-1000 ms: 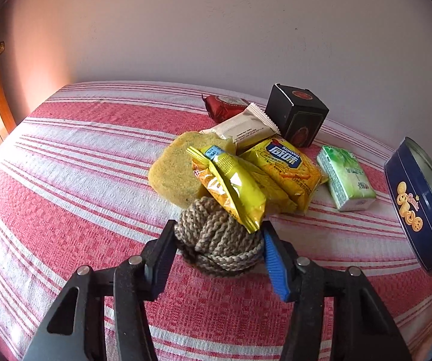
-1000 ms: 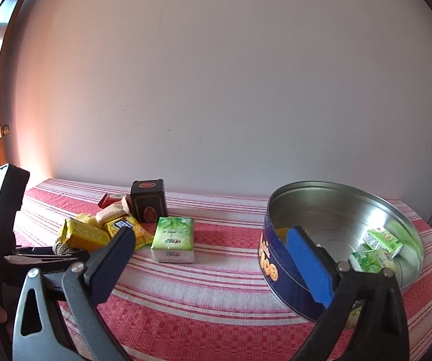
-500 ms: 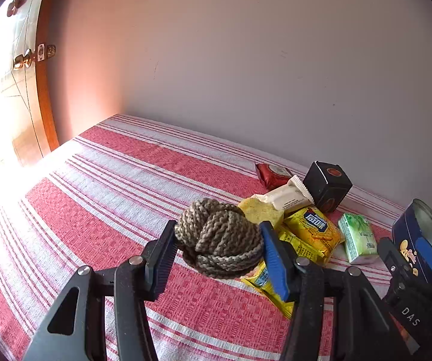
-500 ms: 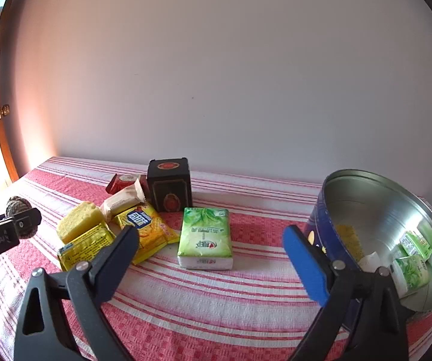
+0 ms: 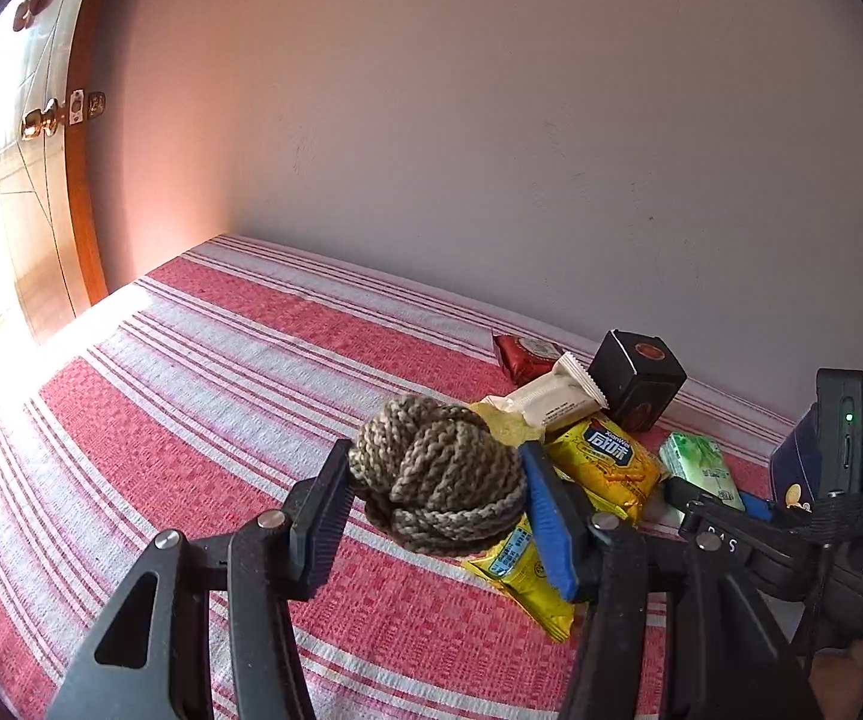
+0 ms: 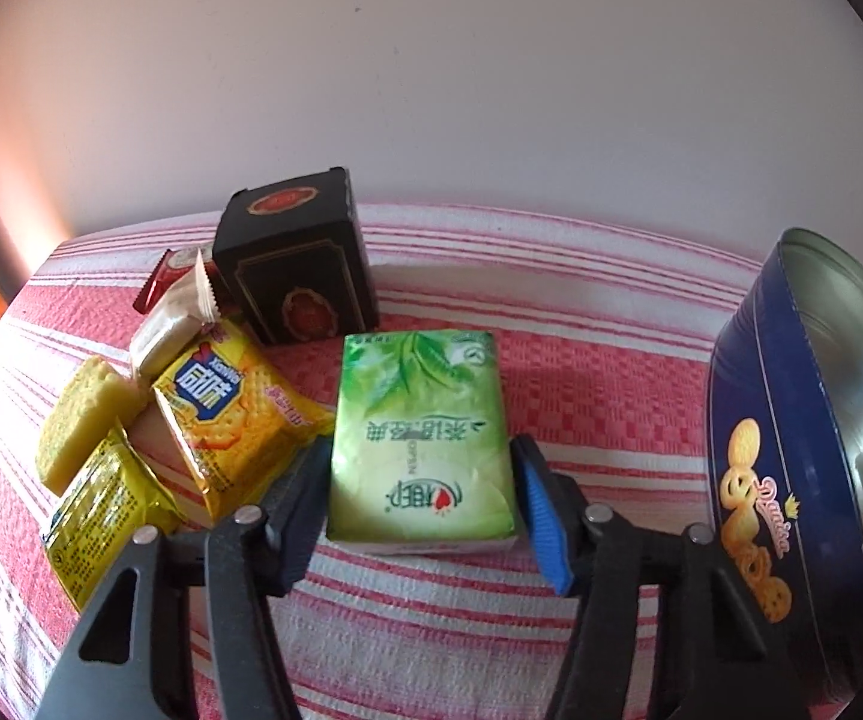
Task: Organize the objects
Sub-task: 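Grasp the rope knot ball with the left tool while the right tool grasps another green tissue pack, then carry the rope ball and tissue pack over the blue tin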
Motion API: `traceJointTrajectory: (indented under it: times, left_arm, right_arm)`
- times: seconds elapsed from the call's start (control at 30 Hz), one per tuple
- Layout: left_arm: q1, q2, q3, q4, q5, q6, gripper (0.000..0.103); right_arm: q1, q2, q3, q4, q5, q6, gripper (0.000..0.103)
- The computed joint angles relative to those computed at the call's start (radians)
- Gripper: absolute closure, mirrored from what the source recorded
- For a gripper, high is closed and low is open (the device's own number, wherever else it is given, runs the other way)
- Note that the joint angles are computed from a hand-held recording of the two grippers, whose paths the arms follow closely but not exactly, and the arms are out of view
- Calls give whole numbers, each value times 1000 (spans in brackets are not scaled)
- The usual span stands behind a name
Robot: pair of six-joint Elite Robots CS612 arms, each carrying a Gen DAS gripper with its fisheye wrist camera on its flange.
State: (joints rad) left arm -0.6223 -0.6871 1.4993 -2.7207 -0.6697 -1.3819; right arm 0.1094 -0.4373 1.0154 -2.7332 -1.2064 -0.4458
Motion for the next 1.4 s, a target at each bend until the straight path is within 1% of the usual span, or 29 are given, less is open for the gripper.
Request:
traceJointTrajectory:
  times: [0.07, 0.13, 0.2, 0.27, 0.3, 0.37, 0.5, 0.57, 0.67, 0.73, 0.83, 0.9, 0.97, 1.03, 1.17, 1.23, 1.4]
  left_arm:
    - [0, 1, -8, 55, 15, -32, 46]
    - [1, 1, -10, 81, 26, -46, 46]
    - [0, 3, -9, 75, 37, -46, 46]
    - [-3, 6, -9, 67, 58, -32, 46]
    - [-6, 8, -10, 59, 70, -19, 46]
    - [-10, 13, -10, 31, 90, 15, 46]
    - [-17, 29, -19, -46, 112, 102, 46]
    - [-21, 39, -24, -104, 126, 156, 46]
    - [-23, 52, -25, -199, 128, 230, 46]
    - [-23, 59, -29, -235, 121, 259, 46]
    - [-24, 65, -39, -224, 121, 271, 46]
    - [-24, 70, -47, -222, 123, 286, 46]
    - [-26, 75, -53, -229, 131, 308, 46]
    - [-29, 80, -58, -233, 141, 327, 46]
    - [-32, 83, -68, -219, 153, 347, 46]
    - [-34, 85, -72, -207, 164, 343, 46]
    - [-41, 82, -78, -132, 209, 301, 46]
  right_arm:
    - [-8, -3, 4, 8, 34, 5, 50]
    - [-19, -10, 20, -14, 69, 29, 50]
    - [-33, -20, 50, -80, 120, 60, 50]
    - [-49, -27, 86, -186, 183, 97, 50]
    - [-55, -30, 102, -248, 206, 118, 50]
    - [-65, -34, 131, -349, 230, 141, 50]
    - [-84, -52, 194, -495, 281, 142, 50]
    - [-92, -60, 223, -562, 298, 134, 50]
    - [-100, -68, 254, -653, 307, 131, 50]
    - [-106, -70, 266, -699, 307, 121, 50]
    - [-112, -75, 285, -744, 299, 108, 50]
    - [-118, -78, 290, -751, 305, 108, 50]
    - [-125, -81, 298, -765, 311, 124, 50]
    - [-115, -72, 292, -798, 289, 151, 50]
    - [-124, -70, 301, -878, 265, 188, 50]
    - [-129, -70, 302, -896, 263, 197, 50]
    - [-147, -78, 311, -900, 277, 201, 50]
